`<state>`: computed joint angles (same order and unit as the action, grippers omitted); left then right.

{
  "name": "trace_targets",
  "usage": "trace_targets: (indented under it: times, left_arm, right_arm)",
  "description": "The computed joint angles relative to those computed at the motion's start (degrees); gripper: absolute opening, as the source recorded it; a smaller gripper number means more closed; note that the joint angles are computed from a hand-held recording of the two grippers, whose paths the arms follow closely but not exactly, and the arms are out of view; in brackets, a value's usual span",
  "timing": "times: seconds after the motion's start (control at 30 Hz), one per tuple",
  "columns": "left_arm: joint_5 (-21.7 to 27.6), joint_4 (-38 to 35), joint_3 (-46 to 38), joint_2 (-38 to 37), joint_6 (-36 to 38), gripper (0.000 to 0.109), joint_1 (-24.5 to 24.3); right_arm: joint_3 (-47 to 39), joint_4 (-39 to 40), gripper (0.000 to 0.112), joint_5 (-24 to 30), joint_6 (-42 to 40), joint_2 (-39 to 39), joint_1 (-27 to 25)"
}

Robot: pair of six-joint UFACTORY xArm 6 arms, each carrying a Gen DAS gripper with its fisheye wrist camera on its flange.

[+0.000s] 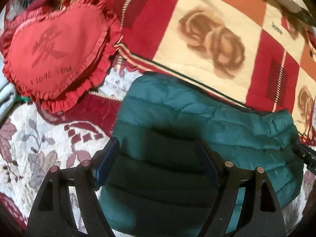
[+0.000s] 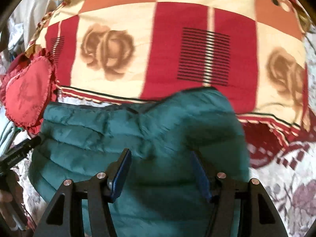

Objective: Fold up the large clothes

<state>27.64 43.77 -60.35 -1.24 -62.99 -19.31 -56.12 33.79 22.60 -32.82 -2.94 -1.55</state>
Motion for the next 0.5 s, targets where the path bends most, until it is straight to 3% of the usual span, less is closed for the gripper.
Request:
trace_targets:
  times: [0.1,0.27,0.5]
  left_arm:
    - [0.9,-0.6,-0.8,1.5,0.9,0.08,-1.2]
    - [2.8,2.9,-2.3,4.9,0.3,0.08,-2.3]
    - [0.1,2.2,-2.9,7.5,1.9,0.081,-0.9]
  right_arm:
    - [1.1,-4.0,0.06,-1.7,2.3,0.7,-0.9]
    - [0.5,-3.8,0.06,-3.7,1.3,4.5,-0.7]
    - [-1.9,-0.3,0.066,-5.1,-1.4,9.1,-0.5]
